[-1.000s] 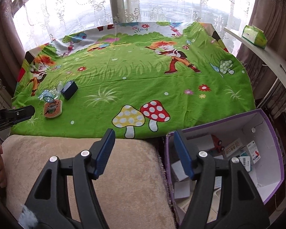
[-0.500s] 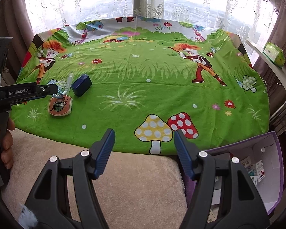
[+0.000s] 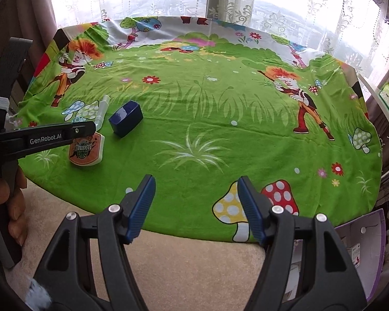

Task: Organize rigid objects
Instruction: 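Grasp the 'Basketball' hoop toy with the left tool while the right tool grasps the blue block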

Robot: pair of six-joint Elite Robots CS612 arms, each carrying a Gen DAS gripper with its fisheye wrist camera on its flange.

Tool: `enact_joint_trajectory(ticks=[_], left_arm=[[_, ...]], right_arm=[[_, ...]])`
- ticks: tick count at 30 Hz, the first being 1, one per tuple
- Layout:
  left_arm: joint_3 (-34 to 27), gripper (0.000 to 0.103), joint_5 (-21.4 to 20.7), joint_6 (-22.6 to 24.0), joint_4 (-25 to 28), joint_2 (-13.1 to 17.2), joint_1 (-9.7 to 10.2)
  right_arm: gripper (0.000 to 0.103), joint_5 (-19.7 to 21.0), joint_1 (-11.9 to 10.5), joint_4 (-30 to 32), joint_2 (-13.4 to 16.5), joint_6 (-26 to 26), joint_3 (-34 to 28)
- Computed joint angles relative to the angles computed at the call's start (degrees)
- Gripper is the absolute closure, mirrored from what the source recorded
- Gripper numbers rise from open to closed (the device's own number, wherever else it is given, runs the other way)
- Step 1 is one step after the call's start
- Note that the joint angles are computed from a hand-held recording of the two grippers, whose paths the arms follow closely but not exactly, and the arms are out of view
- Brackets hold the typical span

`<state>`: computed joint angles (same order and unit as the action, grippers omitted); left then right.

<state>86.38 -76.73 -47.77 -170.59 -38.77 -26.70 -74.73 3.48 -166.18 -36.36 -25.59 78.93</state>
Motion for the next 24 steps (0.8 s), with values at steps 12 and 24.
enact_joint_trajectory(ticks=[12,24], left_arm=[[4.51,0.067,5.52,-5.55,-8.89,-0.98,-0.45],[4.74,0.067,4.72,-6.29,-9.97,-0.72,-0.28]], right_arm=[[0.034,7.99,1.70,9.97,4.24,-7.30,-8.69],[0.030,13.27,2.92,23.45,9.11,-26.92,-19.48]])
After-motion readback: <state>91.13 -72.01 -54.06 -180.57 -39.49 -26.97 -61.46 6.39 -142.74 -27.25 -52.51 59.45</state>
